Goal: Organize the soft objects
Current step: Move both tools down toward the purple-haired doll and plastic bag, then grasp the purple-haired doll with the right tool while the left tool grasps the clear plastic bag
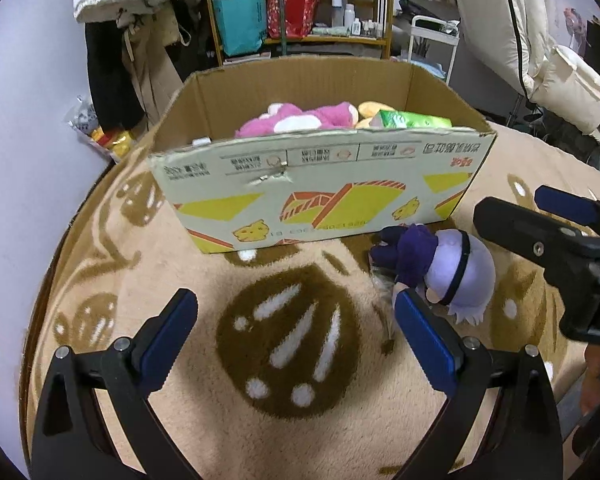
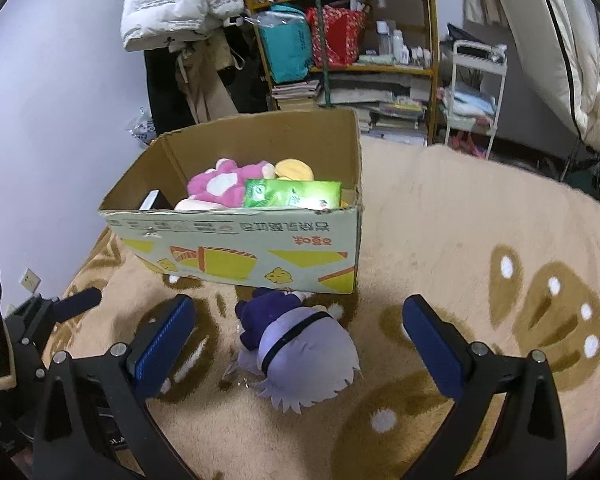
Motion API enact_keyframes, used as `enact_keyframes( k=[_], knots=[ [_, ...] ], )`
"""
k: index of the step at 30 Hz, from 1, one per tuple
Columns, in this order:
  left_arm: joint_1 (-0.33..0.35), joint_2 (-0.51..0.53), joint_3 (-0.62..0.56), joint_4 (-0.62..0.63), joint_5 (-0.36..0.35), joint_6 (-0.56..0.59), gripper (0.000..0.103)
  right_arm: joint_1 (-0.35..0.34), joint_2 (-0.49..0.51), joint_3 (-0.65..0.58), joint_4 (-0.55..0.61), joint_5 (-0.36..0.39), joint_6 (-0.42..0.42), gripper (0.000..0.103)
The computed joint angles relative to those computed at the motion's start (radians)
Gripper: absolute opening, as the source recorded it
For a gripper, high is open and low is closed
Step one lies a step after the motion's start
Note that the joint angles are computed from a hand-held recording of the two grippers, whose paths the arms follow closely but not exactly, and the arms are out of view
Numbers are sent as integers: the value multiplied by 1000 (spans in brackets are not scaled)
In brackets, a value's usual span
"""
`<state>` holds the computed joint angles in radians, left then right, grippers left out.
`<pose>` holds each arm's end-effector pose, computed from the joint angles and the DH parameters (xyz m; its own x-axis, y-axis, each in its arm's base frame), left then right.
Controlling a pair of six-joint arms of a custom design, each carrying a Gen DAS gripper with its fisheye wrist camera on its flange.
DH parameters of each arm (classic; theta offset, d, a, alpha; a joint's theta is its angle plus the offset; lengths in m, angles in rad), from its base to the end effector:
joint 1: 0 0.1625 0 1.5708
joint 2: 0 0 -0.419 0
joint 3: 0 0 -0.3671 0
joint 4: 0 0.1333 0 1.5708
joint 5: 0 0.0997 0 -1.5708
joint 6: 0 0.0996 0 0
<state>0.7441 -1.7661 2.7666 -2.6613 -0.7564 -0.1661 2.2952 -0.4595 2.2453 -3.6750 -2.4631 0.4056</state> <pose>-0.0242 -0.3019 0.2054 -0.6270 0.3428 -0.6995 0.6378 0.7414 -0.2084 0.3144 -0.2712 -0.0385 -0.8286 0.0662 0.5559 -0.3291 0.7456 -0.5794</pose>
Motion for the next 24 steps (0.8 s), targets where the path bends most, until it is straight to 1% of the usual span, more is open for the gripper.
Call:
enact_keyframes(
  k=[3, 6, 13, 16, 19, 20, 22, 24],
  knots=[
    [31, 58, -2, -66, -11, 23, 98, -35, 5, 5, -25, 44, 4, 103],
    [57, 85, -7, -102, -37, 44, 98, -66, 14, 8, -48, 85, 6, 103],
    [108, 184, -13, -211, -87, 97, 98, -87, 32, -8, -13, 99, -7, 103],
    [120, 207, -9, -247, -100, 112, 98, -101, 32, -11, 10, 114, -4, 99],
    [133, 220, -6, -277, -122, 120, 98, -119, 32, -8, 35, 133, 11, 98],
    [138, 221, -3, -295, -136, 128, 98, -124, 32, -7, 45, 140, 15, 96],
    [138, 226, 8, -338, -149, 140, 98, -140, 30, -3, 59, 164, 22, 86],
    [135, 232, 13, -361, -157, 148, 98, -154, 28, 1, 70, 186, 31, 85]
  ],
)
